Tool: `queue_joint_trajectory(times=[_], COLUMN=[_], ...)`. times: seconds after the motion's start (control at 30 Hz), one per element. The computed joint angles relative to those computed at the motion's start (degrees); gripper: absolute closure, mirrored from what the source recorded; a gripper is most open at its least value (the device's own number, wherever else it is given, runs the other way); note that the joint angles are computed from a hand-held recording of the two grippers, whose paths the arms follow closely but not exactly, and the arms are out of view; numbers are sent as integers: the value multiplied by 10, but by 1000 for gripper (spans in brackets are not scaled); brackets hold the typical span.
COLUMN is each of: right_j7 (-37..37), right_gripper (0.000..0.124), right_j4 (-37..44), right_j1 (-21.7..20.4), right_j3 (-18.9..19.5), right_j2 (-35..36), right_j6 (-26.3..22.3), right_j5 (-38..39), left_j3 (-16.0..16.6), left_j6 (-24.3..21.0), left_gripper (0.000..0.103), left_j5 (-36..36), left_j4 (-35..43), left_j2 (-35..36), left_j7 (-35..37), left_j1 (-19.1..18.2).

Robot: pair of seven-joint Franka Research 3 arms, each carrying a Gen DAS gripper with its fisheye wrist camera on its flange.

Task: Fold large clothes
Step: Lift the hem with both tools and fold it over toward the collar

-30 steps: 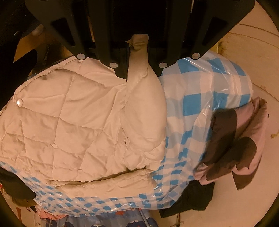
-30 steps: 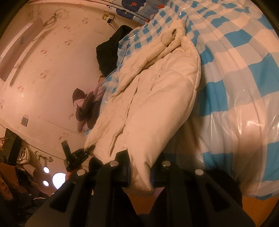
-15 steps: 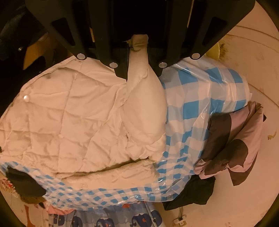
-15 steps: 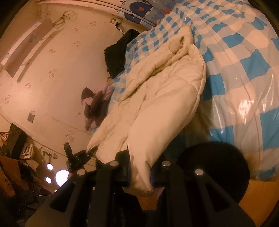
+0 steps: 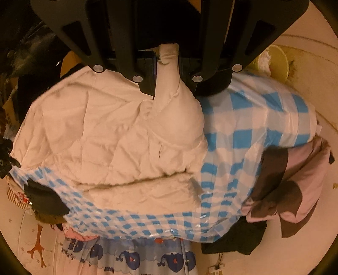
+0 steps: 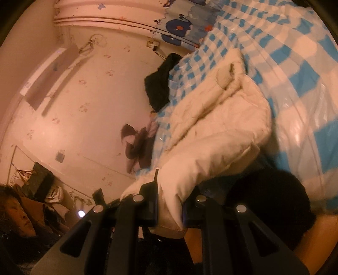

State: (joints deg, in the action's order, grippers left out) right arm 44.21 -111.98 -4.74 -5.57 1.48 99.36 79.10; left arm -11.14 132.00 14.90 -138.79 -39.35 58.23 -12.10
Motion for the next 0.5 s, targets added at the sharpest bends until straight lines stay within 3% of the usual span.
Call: queue_joint_trajectory(times=[0.17,0.37,0.5], right_j7=[-1,27,67], right_gripper=[107,107,107], right_j4=[72,175,286], right_j1=[5,1,0], right_j3=[15,46,73], right_j2=[40,108,179], right_j6=[14,49,88], right_j5=[44,77,56], left_j3=[21,66,66], left_j6=[56,139,163], left_gripper=[91,91,91], left_j5=[2,-47,-52], left_j4=[34,75,141], left_j2=[32,87,160], left_j7=[-6,5,20], left_j1=[22,39,63])
